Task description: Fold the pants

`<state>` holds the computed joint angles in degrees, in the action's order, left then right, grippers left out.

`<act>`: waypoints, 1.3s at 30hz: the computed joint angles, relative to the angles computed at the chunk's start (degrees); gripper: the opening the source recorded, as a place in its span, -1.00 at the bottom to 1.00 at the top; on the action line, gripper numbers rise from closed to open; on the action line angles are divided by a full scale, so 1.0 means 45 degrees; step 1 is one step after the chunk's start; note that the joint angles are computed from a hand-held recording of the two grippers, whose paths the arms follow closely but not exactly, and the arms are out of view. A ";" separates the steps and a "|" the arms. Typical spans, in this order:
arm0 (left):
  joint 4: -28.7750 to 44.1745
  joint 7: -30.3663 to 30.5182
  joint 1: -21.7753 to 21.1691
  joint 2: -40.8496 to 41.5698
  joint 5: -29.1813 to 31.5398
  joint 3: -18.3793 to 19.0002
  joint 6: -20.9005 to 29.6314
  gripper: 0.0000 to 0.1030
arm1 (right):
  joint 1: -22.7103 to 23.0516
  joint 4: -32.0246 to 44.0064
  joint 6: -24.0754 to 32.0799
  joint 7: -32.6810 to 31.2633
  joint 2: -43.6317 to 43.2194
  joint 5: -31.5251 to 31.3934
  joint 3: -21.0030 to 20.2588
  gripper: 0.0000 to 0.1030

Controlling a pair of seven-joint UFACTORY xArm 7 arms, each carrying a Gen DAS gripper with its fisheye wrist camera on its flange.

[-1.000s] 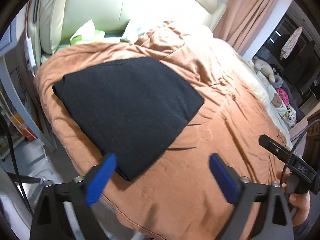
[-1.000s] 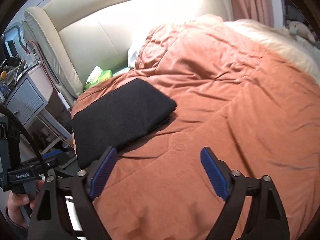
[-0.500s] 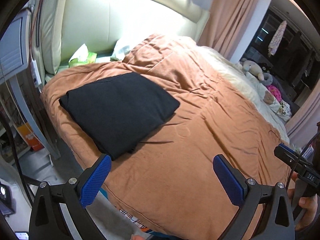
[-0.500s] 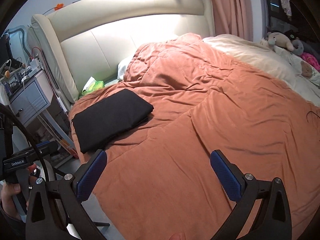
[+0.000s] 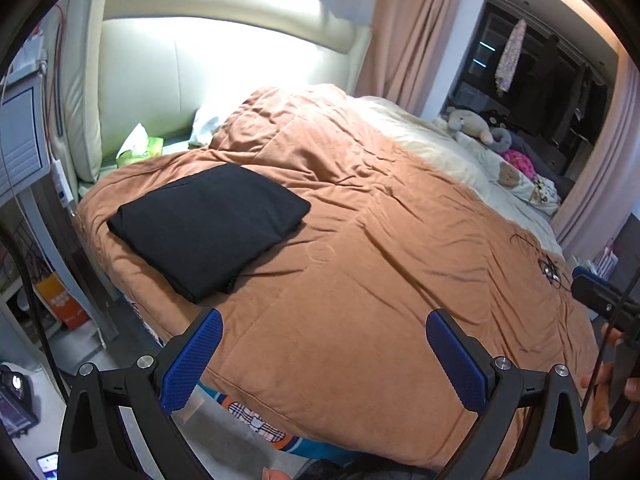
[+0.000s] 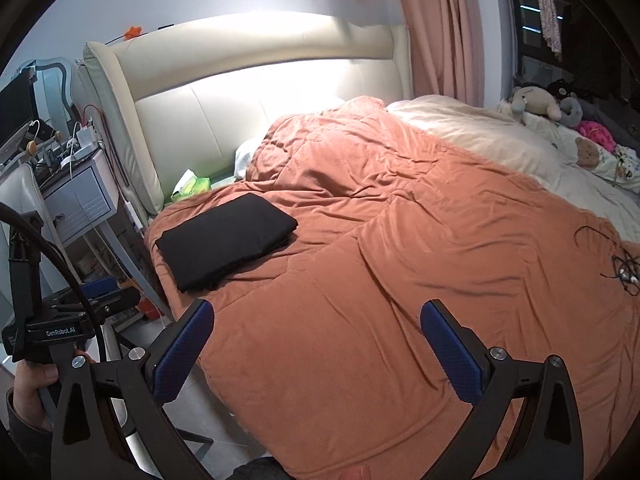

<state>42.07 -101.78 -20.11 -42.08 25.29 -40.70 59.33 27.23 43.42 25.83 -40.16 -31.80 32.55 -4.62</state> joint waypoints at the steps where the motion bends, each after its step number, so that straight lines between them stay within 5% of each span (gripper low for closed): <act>1: 0.0098 -0.0023 -0.0002 0.0043 0.0021 -0.0119 0.0063 0.99 | -0.0034 -0.0144 0.0046 -0.0008 -0.0187 0.0001 -0.0022 1.00; 15: 0.1577 -0.0467 0.0178 0.0542 0.0614 -0.2028 0.1282 0.99 | -0.1178 -0.3635 0.0453 0.1703 -0.5197 -0.1664 -0.0113 1.00; 22: 0.2153 -0.0700 0.0518 0.0738 0.0730 -0.3003 0.1228 0.99 | -0.1953 -0.5057 0.1766 0.2871 -0.8000 -0.2700 -0.0337 1.00; 39: 0.4143 0.0404 0.3306 0.0309 -0.0777 -0.6342 0.1767 0.99 | -0.3667 -0.6459 0.5169 0.3595 -1.2683 -0.3869 -0.0989 1.00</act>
<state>60.71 -99.96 -5.23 -40.69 21.79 -69.24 67.29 10.72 14.35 49.09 -23.98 -88.87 15.14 -9.06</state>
